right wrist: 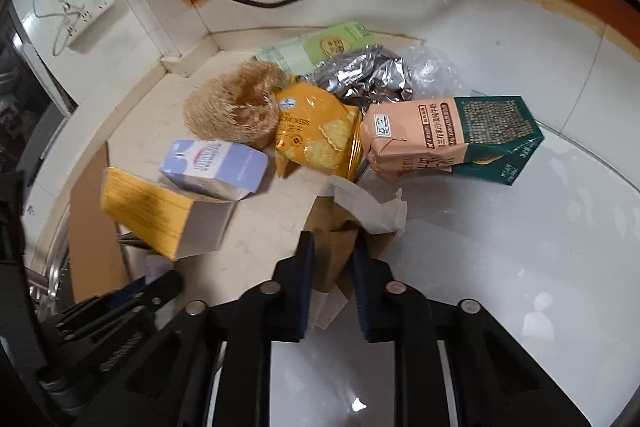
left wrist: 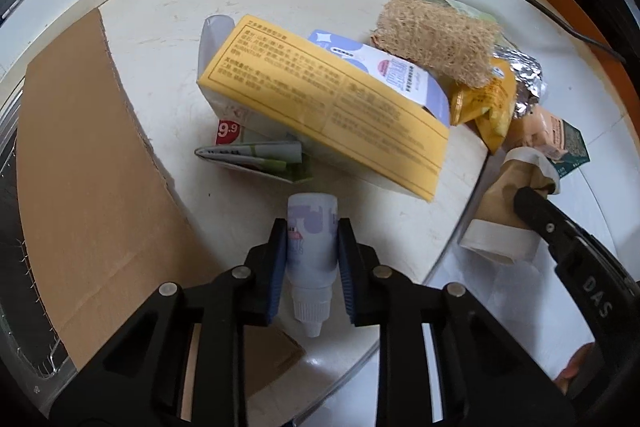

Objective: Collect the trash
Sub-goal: 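Carry the lotion bottle and paper cup down over the trash bin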

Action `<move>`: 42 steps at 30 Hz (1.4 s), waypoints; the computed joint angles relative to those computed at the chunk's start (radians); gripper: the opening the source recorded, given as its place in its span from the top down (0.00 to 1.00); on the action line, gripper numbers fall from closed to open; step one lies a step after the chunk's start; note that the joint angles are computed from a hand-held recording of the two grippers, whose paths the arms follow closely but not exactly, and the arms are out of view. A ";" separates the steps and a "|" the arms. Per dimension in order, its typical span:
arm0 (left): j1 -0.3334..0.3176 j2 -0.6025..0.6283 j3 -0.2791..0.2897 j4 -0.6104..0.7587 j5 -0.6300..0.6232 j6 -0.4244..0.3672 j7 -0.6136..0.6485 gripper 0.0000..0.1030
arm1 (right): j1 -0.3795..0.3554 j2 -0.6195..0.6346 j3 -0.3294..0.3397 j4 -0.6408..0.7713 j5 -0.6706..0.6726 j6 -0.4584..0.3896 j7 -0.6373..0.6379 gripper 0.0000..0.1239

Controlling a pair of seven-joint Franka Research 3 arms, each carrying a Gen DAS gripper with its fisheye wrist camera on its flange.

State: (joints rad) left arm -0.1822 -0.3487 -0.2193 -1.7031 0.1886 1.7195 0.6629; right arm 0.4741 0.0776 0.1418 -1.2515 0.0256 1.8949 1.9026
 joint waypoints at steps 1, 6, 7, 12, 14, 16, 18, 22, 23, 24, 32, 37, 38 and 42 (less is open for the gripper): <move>-0.003 -0.002 -0.004 0.003 0.000 -0.003 -0.002 0.79 | 0.000 -0.013 0.001 -0.011 0.004 0.006 -0.006 0.90; -0.014 -0.015 -0.016 0.036 0.002 -0.019 0.000 0.79 | 0.002 -0.059 0.012 -0.032 -0.009 0.002 -0.028 0.93; -0.018 -0.018 -0.020 0.046 0.004 -0.026 0.001 0.79 | -0.006 -0.071 0.007 -0.033 0.004 -0.006 -0.042 0.93; -0.041 -0.047 -0.035 0.090 -0.010 -0.063 0.014 0.80 | -0.038 -0.161 0.002 -0.086 0.079 -0.023 -0.067 0.93; -0.054 -0.065 -0.052 0.113 -0.016 -0.088 0.014 0.79 | -0.052 -0.196 -0.001 -0.098 0.115 -0.036 -0.078 0.93; -0.067 -0.086 -0.063 0.126 -0.020 -0.106 0.015 0.80 | -0.063 -0.241 -0.001 -0.112 0.147 -0.050 -0.086 0.93; -0.077 -0.094 -0.086 0.153 -0.017 -0.138 0.006 0.80 | -0.075 -0.290 -0.005 -0.125 0.181 -0.073 -0.100 0.93; -0.107 -0.140 -0.118 0.166 -0.025 -0.187 -0.007 0.80 | -0.089 -0.387 -0.003 -0.158 0.237 -0.115 -0.116 0.93; -0.116 -0.152 -0.130 0.170 -0.030 -0.203 -0.014 0.80 | -0.091 -0.410 -0.002 -0.168 0.249 -0.124 -0.123 0.93; -0.120 -0.158 -0.138 0.169 -0.032 -0.209 -0.021 0.80 | -0.093 -0.436 -0.001 -0.184 0.262 -0.131 -0.129 0.93; -0.181 -0.241 -0.223 0.132 -0.045 -0.285 -0.084 0.79 | -0.085 -0.665 0.004 -0.355 0.371 -0.190 -0.189 0.93; -0.228 -0.322 -0.248 0.022 -0.075 -0.281 -0.143 0.79 | -0.073 -0.828 0.026 -0.508 0.411 -0.191 -0.233 0.93; -0.241 -0.342 -0.251 -0.008 -0.088 -0.278 -0.157 0.79 | -0.073 -0.855 0.032 -0.536 0.412 -0.194 -0.242 0.93; -0.280 -0.398 -0.268 -0.111 -0.102 -0.263 -0.193 0.79 | -0.068 -0.970 0.059 -0.656 0.423 -0.206 -0.264 0.93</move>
State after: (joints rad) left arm -0.4625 -0.7469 -0.4876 -1.8144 0.0862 1.4561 0.4694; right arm 0.4056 -0.8922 0.2008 -1.9079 0.4489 1.6889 1.6386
